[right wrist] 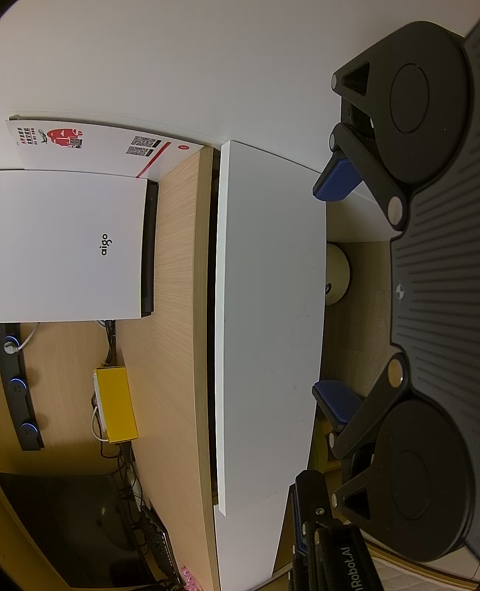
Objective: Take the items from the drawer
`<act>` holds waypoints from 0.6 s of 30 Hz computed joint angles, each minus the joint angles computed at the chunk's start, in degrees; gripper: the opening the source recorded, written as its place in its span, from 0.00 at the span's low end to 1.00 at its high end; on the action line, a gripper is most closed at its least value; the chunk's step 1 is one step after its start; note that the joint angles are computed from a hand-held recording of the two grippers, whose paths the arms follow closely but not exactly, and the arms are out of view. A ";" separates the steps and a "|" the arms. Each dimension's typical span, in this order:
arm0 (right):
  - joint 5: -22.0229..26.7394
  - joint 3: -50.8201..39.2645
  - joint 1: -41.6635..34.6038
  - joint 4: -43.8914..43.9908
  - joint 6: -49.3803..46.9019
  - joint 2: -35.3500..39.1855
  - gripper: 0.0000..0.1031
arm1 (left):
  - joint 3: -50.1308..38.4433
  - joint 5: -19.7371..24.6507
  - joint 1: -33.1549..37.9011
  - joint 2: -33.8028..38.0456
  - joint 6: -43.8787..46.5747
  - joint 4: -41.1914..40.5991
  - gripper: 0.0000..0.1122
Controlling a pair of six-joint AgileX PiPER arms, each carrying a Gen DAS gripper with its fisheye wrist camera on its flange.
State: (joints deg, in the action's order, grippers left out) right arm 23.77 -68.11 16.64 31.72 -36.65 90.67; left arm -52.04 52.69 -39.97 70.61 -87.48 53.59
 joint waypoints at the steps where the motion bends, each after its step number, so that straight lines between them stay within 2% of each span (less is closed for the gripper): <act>1: -0.02 0.03 0.00 0.01 0.02 0.00 1.00 | 0.03 0.01 -0.04 0.01 -0.07 0.06 0.13; 18: -0.19 0.34 0.19 -0.30 0.49 -0.17 1.00 | 0.18 0.58 -0.34 -0.28 -0.46 0.06 0.13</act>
State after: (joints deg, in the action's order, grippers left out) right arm 23.58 -67.77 16.83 31.42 -36.15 90.49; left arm -51.86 53.27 -40.31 70.33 -87.94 53.65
